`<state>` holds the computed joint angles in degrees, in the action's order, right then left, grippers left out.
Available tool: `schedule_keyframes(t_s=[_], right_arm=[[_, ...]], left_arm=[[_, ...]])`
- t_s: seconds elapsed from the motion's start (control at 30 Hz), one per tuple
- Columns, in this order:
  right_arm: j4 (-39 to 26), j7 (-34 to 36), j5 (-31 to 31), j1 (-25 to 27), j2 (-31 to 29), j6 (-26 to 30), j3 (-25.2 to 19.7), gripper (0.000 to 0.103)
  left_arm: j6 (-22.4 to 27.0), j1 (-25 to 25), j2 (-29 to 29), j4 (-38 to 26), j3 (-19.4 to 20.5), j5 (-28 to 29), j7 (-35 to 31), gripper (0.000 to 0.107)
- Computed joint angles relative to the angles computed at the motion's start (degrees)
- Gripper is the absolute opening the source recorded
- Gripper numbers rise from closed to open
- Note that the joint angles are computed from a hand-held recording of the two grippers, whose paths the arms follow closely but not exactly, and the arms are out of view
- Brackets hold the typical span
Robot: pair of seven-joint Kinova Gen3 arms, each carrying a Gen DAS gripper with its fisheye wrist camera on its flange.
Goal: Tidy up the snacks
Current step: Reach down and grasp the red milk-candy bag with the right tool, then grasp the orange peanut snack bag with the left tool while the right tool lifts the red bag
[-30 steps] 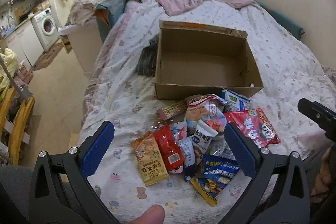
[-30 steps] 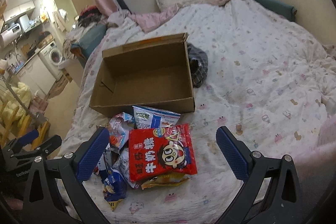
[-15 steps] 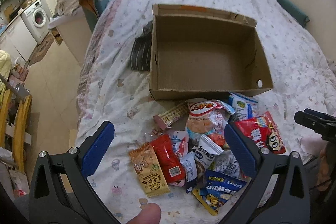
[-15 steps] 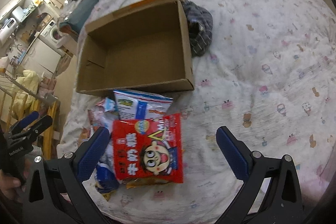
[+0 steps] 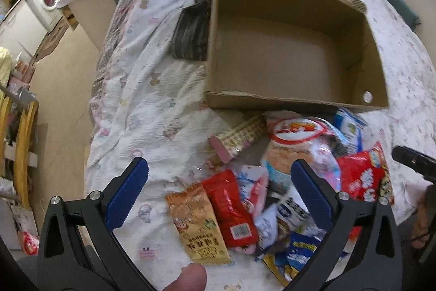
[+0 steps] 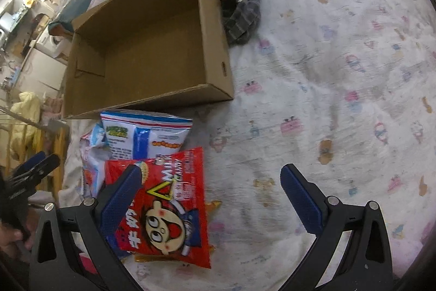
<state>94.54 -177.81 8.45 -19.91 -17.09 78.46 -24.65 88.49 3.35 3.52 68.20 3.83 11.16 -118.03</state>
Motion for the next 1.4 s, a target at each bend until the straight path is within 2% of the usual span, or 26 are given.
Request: schedule_keyframes(t_s=[0.1, 0.2, 0.5, 0.67, 0.77, 0.83, 0.9, 0.93, 1.03, 1.17, 1.2, 1.4], right_arm=[[2.3, 0.0, -2.0, 0.4, -1.7, -4.1, 1.9, 0.103], [3.1, 0.8, -3.4, 1.1, -1.6, -5.5, 2.6, 0.103], [-0.2, 11.2, -7.7, -2.7, 5.4, -6.7, 5.8, 0.103], [-6.4, 14.2, -3.0, -7.3, 12.6, 0.5, 4.9, 0.102], [-7.6, 13.4, -0.1, -9.8, 12.7, 2.4, 5.4, 0.085], [-6.6, 12.4, 0.2, -10.1, 11.1, 1.9, 6.1, 0.066], [-5.0, 10.7, 0.4, -9.8, 8.9, 0.6, 6.1, 0.058], [-4.3, 10.2, 0.3, -9.5, 7.7, 0.2, 6.0, 0.048], [-1.2, 9.5, -0.7, -7.8, 3.0, -1.9, 5.4, 0.035], [2.1, 8.4, -2.3, -5.3, -1.8, -8.8, 3.5, 0.022], [2.4, 8.5, -2.3, -4.6, -2.7, -9.6, 2.8, 0.018], [2.0, 7.3, 0.6, 1.4, -5.7, -11.6, -3.1, 0.012]], left_arm=[[0.0, -0.3, 0.7, -0.3, -0.3, 0.2, 1.1, 0.103], [0.4, -0.6, 1.0, -0.1, -0.4, 0.0, 1.6, 0.103], [1.3, -1.0, 2.0, -0.4, -0.4, -0.7, 1.9, 0.103], [0.8, -1.0, 1.8, -0.3, -0.4, -0.8, 1.9, 0.103], [0.6, -1.3, 1.8, -0.3, -0.5, -0.7, 2.0, 0.103], [0.3, -1.3, 1.7, -0.2, -0.5, -0.9, 2.1, 0.103], [-0.1, -1.3, 1.7, 0.0, -0.6, -1.2, 2.3, 0.103], [-0.2, -1.3, 1.7, 0.1, -0.6, -1.4, 2.4, 0.103], [-0.5, -1.4, 1.6, 0.3, -0.6, -1.6, 2.6, 0.103], [-0.6, -1.4, 1.4, 0.3, -0.6, -1.5, 2.9, 0.103], [-0.8, -1.3, 1.2, 0.5, -0.5, -1.5, 2.8, 0.103], [-1.2, -1.6, 0.8, 0.9, -0.8, -1.1, 2.4, 0.103]])
